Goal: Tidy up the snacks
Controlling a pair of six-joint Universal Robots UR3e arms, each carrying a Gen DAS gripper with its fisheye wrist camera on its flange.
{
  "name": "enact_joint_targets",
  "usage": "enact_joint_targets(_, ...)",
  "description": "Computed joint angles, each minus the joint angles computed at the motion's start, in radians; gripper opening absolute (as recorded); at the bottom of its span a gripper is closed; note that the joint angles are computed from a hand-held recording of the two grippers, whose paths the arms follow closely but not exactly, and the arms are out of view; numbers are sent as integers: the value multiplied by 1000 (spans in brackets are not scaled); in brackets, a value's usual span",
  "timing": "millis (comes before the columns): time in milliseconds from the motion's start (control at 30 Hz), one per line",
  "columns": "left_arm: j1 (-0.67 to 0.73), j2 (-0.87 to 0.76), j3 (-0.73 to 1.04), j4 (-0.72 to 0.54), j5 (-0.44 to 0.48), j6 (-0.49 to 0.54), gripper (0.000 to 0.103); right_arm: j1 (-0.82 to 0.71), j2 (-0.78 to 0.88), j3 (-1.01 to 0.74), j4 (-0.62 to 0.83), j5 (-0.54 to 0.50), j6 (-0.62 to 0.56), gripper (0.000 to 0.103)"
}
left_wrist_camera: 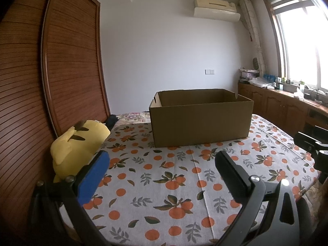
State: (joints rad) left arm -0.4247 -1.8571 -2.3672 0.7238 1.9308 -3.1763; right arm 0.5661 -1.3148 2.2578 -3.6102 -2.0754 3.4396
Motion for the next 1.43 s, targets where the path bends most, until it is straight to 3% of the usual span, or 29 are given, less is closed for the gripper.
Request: enact_joint_targets(1433,9,14,-17,0,-15,-15,103,-4,-2,-1,8,6,0,103)
